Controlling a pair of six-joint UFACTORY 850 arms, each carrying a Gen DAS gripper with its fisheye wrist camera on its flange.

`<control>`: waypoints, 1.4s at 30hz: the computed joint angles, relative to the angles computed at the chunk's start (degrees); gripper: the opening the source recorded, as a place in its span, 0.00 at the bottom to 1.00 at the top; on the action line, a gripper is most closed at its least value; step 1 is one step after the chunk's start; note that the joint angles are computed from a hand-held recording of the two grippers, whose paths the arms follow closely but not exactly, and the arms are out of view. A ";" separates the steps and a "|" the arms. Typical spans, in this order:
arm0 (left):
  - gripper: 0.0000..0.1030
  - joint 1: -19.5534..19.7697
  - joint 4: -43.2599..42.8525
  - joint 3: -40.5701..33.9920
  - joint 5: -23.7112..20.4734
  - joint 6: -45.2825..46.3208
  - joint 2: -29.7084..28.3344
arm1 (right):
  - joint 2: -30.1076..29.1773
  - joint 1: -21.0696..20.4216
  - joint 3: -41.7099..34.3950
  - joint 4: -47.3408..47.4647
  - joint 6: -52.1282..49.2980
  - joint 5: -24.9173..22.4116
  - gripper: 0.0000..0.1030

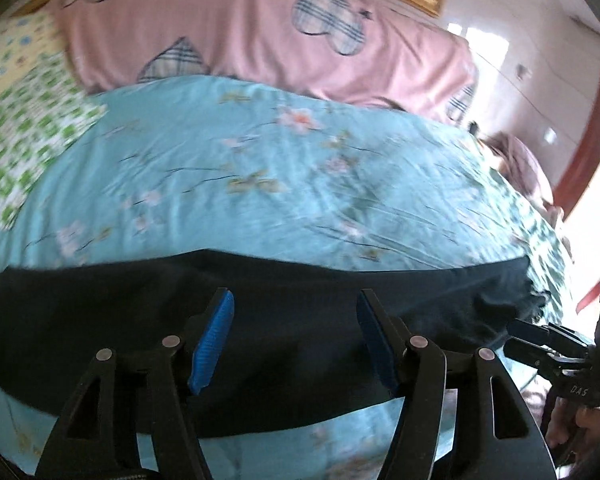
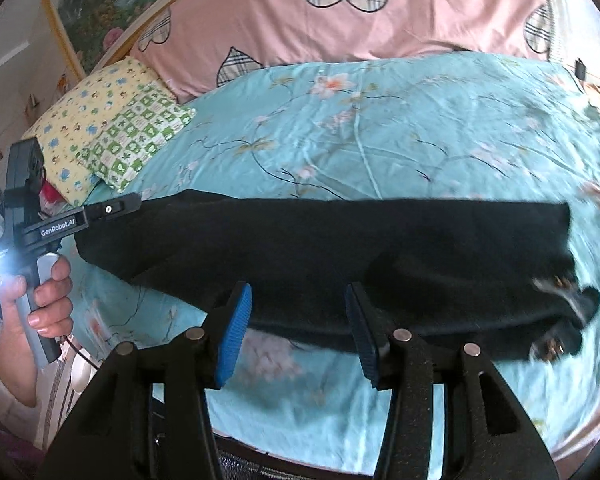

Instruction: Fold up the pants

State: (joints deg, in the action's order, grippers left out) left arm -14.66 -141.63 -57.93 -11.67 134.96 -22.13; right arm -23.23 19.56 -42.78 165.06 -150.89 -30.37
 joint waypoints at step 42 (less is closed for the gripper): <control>0.71 -13.65 102.33 -41.16 -19.53 -76.29 -26.10 | -2.83 -14.94 6.54 -4.99 25.97 -15.05 0.18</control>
State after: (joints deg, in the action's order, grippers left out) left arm -28.31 -39.30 -99.09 -31.20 58.67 -48.23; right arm -26.06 4.62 -36.24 160.06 -124.93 -45.42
